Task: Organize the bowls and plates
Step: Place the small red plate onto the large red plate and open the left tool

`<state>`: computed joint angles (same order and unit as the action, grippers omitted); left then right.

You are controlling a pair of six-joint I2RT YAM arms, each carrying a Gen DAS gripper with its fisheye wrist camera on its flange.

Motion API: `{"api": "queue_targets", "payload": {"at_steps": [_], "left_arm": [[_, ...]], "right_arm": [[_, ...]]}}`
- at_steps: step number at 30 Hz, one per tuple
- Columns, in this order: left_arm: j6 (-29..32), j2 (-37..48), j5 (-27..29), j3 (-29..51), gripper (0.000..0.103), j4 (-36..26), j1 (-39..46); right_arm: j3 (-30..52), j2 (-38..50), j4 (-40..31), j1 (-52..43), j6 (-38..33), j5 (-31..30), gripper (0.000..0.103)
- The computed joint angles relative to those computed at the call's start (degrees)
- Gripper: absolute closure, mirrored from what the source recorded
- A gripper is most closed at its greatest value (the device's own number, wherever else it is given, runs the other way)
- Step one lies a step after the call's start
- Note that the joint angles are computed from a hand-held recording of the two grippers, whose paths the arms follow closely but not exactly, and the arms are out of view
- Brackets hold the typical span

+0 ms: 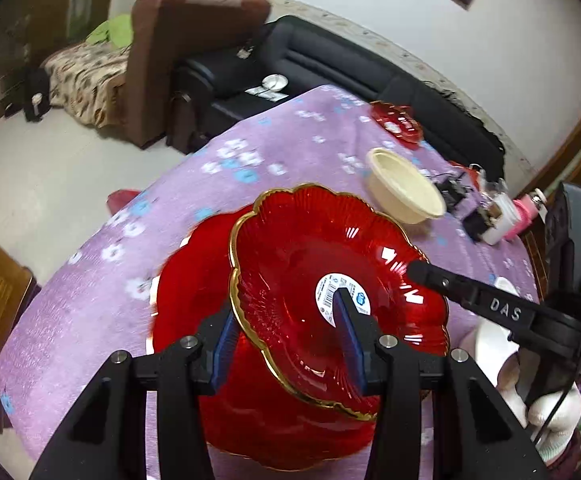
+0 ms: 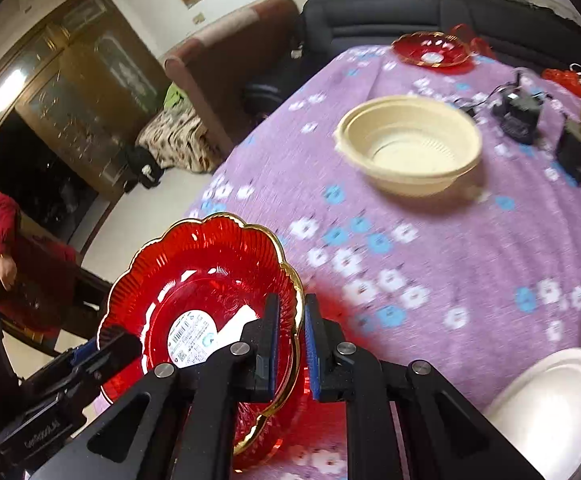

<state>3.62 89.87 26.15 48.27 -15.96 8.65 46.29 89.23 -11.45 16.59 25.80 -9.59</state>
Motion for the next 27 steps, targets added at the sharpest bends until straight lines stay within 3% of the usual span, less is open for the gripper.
{"api": "queue_targets", "payload": {"at_steps": [6,11,14,21,27], "left_arm": [[0.29,5.49,-0.87,0.9,0.059,1.99,1.71],[0.65,5.3,-2.7,-1.03,0.058,4.94,1.34],[0.75,4.9,-1.87,-1.4,0.047,4.35,1.47],[1.62,0.15,-0.72,-4.14,0.029,4.18,2.78],[2.74,-5.94,2.39,-5.89,0.027,1.79,4.73]], "right_arm": [[-0.16,6.34,4.31,3.24,2.1,1.28,0.089],[-0.63,8.98,7.07,4.88,2.6,3.61,0.088],[-0.82,8.8,7.55,7.01,2.67,7.48,0.088],[-4.22,4.16,10.58,9.4,4.38,12.18,0.085],[-8.37,-4.12,9.81,9.91,5.69,12.97,0.083]]}}
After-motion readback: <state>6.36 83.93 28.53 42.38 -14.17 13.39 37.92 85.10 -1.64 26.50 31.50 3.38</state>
